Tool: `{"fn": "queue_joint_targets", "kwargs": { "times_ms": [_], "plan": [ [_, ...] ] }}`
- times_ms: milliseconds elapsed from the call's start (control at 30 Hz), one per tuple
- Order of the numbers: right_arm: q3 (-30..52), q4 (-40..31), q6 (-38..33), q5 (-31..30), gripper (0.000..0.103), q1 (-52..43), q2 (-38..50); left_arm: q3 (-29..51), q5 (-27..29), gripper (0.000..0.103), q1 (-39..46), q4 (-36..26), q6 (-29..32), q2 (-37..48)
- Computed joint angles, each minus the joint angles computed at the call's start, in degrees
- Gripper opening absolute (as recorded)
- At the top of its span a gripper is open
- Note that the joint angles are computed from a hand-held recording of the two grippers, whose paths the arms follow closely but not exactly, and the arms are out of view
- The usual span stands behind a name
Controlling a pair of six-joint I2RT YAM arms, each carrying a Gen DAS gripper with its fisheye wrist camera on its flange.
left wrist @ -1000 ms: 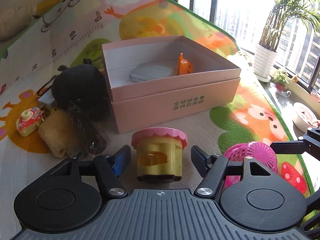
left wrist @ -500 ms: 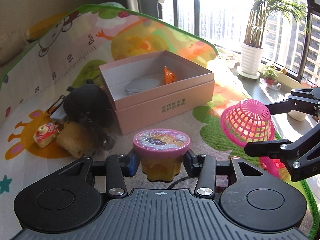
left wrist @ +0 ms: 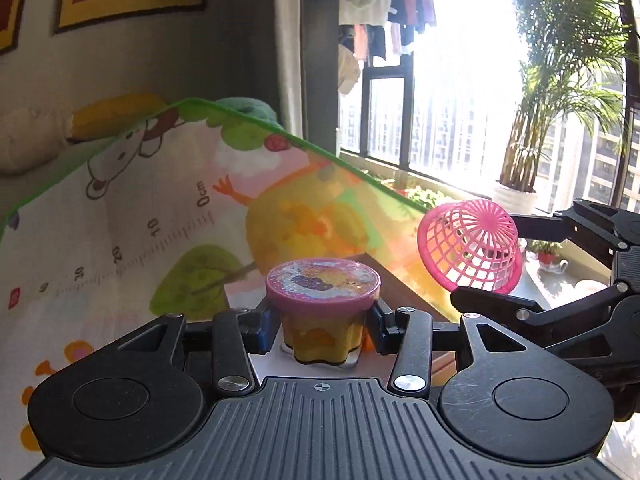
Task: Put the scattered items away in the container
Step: 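Lower the pudding toy and strainer into the pink box and open both tools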
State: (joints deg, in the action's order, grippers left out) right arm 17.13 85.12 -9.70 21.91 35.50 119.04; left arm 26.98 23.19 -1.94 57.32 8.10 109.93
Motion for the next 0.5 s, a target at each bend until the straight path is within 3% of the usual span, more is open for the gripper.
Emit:
{"fn": "queue_joint_targets", "kwargs": {
  "times_ms": [100,167,233,333,500],
  "plan": [
    [9.33,1.92,-5.63,-0.55,0.081,-3.46,5.54,7.95,4.05,0.056,0.99,-5.36,-2.08,2.56],
    [13.63,-5.12,-3.33,-8.13,0.084,-7.55,5.02,11.52,5.31,0.076,1.94,-7.91,-2.90,5.07],
    [16.73,-11.43,0.66,-12.15,0.086,-10.34,4.92,12.33,5.17,0.081,3.33,-8.02,-2.94,7.01],
    [17.68,-13.10,5.34,-14.12,0.087,-13.21,6.47,10.47,4.72,0.096,6.43,-6.09,-1.60,9.17],
    [15.39,-12.18,7.70,-11.66,0.091,-13.44,8.36,4.05,0.09,0.098,10.73,-4.87,7.89,11.26]
  ]
}}
